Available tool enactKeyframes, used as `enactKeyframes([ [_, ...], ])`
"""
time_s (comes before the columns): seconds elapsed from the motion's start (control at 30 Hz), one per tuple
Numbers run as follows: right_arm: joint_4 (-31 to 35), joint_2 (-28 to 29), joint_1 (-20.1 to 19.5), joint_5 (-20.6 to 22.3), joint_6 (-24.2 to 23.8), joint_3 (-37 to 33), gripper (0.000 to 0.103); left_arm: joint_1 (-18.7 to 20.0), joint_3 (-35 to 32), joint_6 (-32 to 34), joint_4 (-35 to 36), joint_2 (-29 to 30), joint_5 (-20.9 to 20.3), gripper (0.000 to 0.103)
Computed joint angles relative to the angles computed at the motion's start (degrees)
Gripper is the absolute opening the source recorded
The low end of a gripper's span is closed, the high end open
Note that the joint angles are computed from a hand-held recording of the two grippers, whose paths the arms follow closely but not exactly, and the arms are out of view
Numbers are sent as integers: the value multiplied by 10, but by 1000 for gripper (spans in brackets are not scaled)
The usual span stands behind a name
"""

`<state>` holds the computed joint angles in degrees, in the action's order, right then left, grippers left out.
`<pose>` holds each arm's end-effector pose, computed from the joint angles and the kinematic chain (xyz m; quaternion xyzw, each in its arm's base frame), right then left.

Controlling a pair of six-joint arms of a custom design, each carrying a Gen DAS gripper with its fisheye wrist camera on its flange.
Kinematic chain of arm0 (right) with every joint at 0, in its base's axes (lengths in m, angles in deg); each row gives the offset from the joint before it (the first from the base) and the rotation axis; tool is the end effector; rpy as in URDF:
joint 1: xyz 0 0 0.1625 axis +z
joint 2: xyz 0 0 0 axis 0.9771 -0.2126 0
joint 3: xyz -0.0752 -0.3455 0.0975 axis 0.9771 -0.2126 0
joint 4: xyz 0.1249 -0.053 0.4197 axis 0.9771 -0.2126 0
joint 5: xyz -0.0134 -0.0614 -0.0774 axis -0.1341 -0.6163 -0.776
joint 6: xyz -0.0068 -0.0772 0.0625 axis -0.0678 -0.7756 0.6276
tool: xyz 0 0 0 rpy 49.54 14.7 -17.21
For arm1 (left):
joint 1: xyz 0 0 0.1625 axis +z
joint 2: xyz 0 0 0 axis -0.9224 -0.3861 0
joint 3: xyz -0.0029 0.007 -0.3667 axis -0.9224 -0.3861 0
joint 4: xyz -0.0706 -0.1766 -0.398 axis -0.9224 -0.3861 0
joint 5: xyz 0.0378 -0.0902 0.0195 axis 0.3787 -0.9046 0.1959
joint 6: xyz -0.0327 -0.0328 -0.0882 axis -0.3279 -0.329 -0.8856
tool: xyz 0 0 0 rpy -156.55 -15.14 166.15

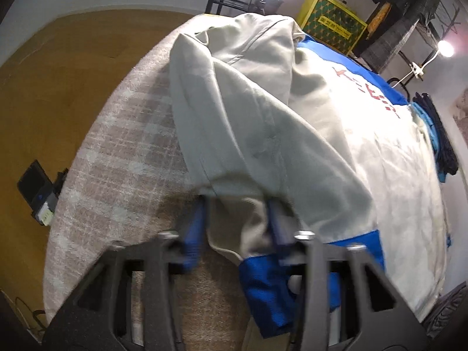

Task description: Fold large clothes

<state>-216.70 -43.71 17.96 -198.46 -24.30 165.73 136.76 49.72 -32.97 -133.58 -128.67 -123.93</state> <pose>0.1581 -0.6531 0.2367 0.2709 -0.8695 0.2944 0.2896 -0.0978 -0.7858 0.1444 0.1036 0.9435 -0.2252 0.2197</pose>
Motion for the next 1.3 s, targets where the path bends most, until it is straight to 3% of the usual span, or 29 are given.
enactKeyframes([
  [0.1, 4, 1, 1, 2, -1, -1, 84, -2, 12, -4, -5, -12, -6, 19],
  [0.17, 9, 2, 2, 5, 3, -1, 84, -10, 15, -14, 6, -15, 21, 21],
  [0.23, 10, 4, 3, 8, 0, -1, 84, -15, 29, -37, 23, -29, 38, 41],
  [0.33, 3, 7, 7, 8, -8, 1, 84, -16, 68, -88, 23, -65, 35, 47],
  [0.5, 1, 12, 11, 13, -12, 2, 84, 16, 90, -202, 77, -103, -104, 47],
  [0.63, -1, 19, 15, 12, -13, 1, 84, 31, 87, -241, 60, -98, -150, 46],
  [0.67, -2, 19, 16, 13, -14, 2, 84, 35, 85, -251, 48, -96, -166, 41],
  [0.7, -3, 19, 17, 14, -16, 3, 84, 43, 82, -267, 36, -93, -189, 24],
  [0.73, -6, 19, 18, 16, -21, 5, 84, 45, 79, -279, 34, -90, -194, 19],
  [0.8, -11, 19, 20, 17, -28, 9, 84, 42, 88, -284, 5, -90, -182, 8],
  [0.9, -11, 21, 20, 15, -24, 6, 84, 29, 107, -257, -41, -103, -157, 4],
  [1.1, 67, 16, 9, 31, 39, -17, 78, -19, 143, -147, -84, -178, -29, 3],
  [1.17, 89, 23, 7, 28, 56, -33, 75, -34, 139, -109, -91, -200, 24, 3],
  [1.3, 149, 51, 5, 33, 97, -85, 67, -50, 120, -55, -100, -225, 90, 3],
])
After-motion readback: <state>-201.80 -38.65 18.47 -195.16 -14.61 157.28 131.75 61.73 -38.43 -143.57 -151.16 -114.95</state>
